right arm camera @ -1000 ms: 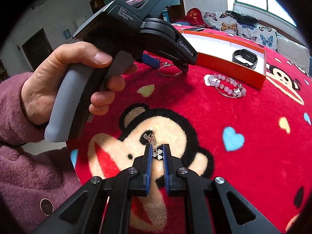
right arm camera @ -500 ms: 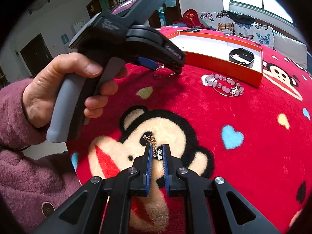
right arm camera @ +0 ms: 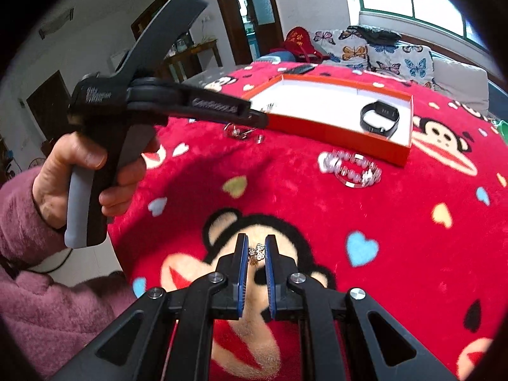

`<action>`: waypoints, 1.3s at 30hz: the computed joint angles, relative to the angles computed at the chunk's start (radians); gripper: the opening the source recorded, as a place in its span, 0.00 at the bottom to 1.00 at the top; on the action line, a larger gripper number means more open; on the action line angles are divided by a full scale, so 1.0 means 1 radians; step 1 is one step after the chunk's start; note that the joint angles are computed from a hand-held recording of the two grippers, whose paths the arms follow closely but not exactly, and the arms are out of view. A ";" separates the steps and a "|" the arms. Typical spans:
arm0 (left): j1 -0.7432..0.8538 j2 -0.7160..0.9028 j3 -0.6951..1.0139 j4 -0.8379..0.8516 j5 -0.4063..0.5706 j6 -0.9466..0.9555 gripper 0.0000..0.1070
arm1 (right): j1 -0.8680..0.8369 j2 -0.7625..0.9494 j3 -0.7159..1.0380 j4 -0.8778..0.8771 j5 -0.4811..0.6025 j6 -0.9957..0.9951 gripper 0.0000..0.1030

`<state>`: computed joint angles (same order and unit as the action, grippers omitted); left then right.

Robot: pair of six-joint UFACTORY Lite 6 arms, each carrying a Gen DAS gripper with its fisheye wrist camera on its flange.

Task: Organize jewelry
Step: 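Place the charm beside the band with the right tool while the left tool drops the hoop in the tray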

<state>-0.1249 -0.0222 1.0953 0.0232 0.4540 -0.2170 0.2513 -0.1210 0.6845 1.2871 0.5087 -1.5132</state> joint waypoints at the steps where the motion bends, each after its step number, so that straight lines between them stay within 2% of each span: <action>1: 0.013 -0.012 0.004 -0.027 0.007 0.035 0.48 | 0.001 -0.002 0.009 -0.002 0.001 0.014 0.12; 5: 0.080 -0.023 0.057 -0.162 0.046 0.217 0.48 | -0.002 -0.009 0.069 -0.032 0.009 0.094 0.12; 7: 0.100 -0.013 0.094 -0.181 0.060 0.258 0.48 | -0.015 -0.001 0.119 -0.044 0.032 0.138 0.12; 11: 0.137 0.040 0.195 -0.224 0.087 0.348 0.48 | -0.012 0.039 0.229 -0.061 -0.010 0.205 0.12; 15: 0.157 0.134 0.323 -0.255 0.115 0.412 0.48 | -0.038 0.127 0.375 -0.064 -0.005 0.266 0.12; 20: 0.165 0.308 0.527 -0.303 0.173 0.493 0.48 | -0.055 0.318 0.625 -0.118 -0.030 0.371 0.12; 26: 0.133 0.515 0.734 -0.264 0.194 0.495 0.48 | -0.053 0.566 0.880 -0.222 -0.078 0.499 0.12; 33: 0.110 0.780 0.993 -0.240 0.263 0.491 0.48 | -0.073 0.849 1.193 -0.440 -0.001 0.759 0.12; 39: 0.103 0.934 1.134 -0.239 0.316 0.491 0.48 | -0.071 0.971 1.344 -0.590 0.061 0.921 0.12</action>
<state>-0.0217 0.9116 2.2295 -0.2154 0.7703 0.2743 0.1800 0.8503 2.0282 0.6969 0.5698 -0.5920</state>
